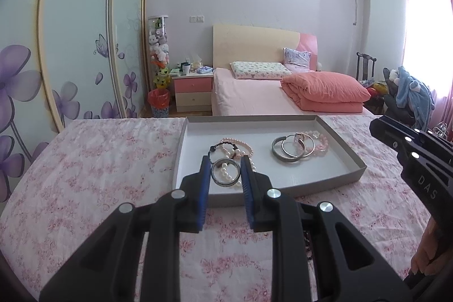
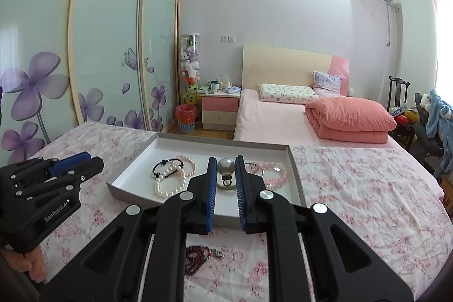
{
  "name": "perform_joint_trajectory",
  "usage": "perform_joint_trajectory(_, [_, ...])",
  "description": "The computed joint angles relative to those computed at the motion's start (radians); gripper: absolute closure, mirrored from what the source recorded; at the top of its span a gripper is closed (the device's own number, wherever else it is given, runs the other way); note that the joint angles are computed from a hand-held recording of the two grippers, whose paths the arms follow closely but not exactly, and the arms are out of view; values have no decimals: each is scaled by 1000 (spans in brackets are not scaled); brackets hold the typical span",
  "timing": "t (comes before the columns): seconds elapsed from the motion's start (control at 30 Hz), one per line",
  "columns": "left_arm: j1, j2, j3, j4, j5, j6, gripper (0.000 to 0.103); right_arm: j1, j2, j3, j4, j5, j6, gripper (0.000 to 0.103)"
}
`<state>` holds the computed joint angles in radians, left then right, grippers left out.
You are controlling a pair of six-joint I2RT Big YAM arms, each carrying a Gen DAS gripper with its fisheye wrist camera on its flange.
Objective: Organize jewelry
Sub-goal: 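Carry the ring and pendant into the gray tray and open both tools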
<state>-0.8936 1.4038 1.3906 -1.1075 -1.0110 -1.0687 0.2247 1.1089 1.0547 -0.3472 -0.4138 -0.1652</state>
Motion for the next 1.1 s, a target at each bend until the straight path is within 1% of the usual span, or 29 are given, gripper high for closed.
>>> perform_joint_trajectory(0.17, [19, 4, 1, 34, 12, 32, 81, 13, 21, 10, 20, 16, 10, 89])
perform_joint_trajectory(0.3, [46, 10, 2, 83, 31, 81, 81, 25, 48, 24, 46, 39, 20, 89])
perform_joint_trajectory(0.47, [90, 20, -5, 158, 69, 150, 81, 40, 120, 70, 58, 79, 37, 89])
perform_joint_trajectory(0.7, [165, 57, -4, 255, 170, 219, 81, 56, 237, 150, 17, 109, 66, 89])
perform_joint_trajectory(0.9, [214, 95, 20, 290, 229, 264, 81, 74, 295, 210, -15, 123, 65, 89])
perform_joint_trajectory(1.0, [240, 109, 32, 304, 264, 279, 81, 79, 329, 248, -52, 112, 73, 89])
perform_joint_trajectory(1.1, [258, 122, 42, 308, 295, 274, 81, 77, 361, 281, -90, 98, 80, 88])
